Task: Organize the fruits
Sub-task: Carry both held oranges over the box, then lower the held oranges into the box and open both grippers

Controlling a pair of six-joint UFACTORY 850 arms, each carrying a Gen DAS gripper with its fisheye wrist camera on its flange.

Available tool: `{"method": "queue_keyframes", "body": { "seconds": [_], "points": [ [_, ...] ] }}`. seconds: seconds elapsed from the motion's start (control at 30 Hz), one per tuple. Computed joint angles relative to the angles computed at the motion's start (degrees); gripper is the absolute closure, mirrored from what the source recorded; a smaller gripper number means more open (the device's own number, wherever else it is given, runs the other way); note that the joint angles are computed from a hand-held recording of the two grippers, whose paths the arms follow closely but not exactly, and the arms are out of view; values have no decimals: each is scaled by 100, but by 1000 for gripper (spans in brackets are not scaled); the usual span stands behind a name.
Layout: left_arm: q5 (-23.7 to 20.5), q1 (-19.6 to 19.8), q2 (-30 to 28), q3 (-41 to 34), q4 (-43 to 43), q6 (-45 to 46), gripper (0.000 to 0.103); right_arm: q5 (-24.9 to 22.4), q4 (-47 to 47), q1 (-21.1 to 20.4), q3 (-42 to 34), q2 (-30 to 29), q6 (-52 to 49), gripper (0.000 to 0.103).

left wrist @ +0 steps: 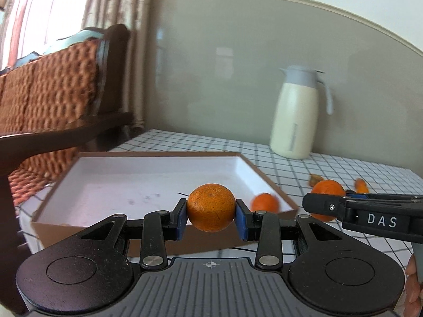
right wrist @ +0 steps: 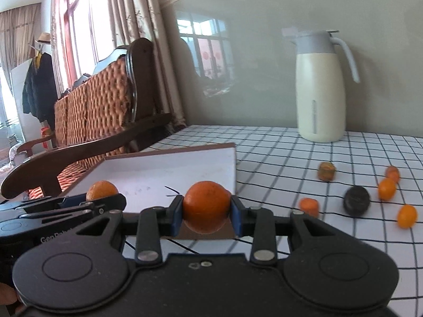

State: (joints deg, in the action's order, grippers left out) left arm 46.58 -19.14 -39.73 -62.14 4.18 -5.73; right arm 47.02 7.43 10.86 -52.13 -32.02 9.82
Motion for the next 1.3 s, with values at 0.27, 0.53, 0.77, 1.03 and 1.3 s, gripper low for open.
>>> {"method": "queue_keyframes", "body": {
  "seconds": [0.27, 0.53, 0.77, 1.03, 1.3],
  "points": [
    [84, 180, -61, -59, -429, 46, 65, -34, 65, 107, -344, -223, -24, 75],
    [77, 297, -121, -133, -808, 89, 65, -52, 118, 156, -579, -371, 14, 75],
    [-26, 367, -223, -309, -1087, 184, 65, -108, 215, 152, -810, -523, 22, 75],
    [-343, 428, -397, -649, -1364, 293, 65, -313, 444, 131, -1187, -770, -97, 75],
    [-585, 458, -546, -943, -1509, 379, 65, -483, 635, 167, -1518, -981, -329, 75]
  ]
}}
